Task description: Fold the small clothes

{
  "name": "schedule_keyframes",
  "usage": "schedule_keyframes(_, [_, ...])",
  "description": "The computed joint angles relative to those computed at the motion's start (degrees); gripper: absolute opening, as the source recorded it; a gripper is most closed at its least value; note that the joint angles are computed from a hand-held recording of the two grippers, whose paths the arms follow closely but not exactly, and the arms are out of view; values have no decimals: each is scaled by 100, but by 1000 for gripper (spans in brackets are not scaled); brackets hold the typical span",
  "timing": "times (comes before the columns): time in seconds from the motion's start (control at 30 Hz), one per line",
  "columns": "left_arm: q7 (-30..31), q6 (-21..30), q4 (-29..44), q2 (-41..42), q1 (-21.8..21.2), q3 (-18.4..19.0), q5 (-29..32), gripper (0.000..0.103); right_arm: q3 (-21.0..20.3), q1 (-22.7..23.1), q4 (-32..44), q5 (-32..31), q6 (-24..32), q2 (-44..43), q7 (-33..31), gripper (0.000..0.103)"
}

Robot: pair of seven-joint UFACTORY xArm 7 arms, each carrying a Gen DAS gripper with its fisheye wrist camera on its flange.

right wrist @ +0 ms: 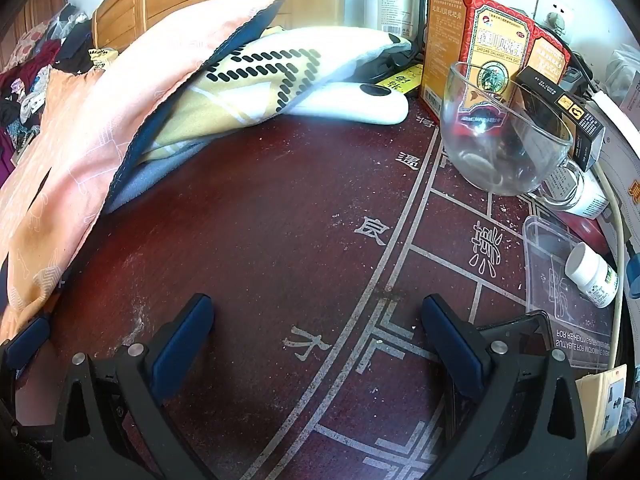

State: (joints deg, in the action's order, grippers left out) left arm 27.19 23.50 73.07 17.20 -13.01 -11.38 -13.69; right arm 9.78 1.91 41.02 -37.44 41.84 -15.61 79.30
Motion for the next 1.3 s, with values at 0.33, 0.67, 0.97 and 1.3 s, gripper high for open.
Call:
schedule_keyframes(0.33, [4, 0, -4, -3, -2, 3, -5, 103, -3, 4, 0, -1, 3, -1, 0, 103])
schedule_keyframes(0.67, [4, 0, -4, -3, -3, 4, -5, 103, -4, 4, 0, -1, 3, -1, 0, 103])
schedule_keyframes(0.97, [3, 0, -4, -4, -3, 4, -5, 103, -6, 4, -5, -1, 3, -6, -4, 103])
schedule_keyframes(1.3, [776, 266, 175, 76, 269, -266, -410, 103, -45, -41, 156, -53, -34, 173, -30, 103])
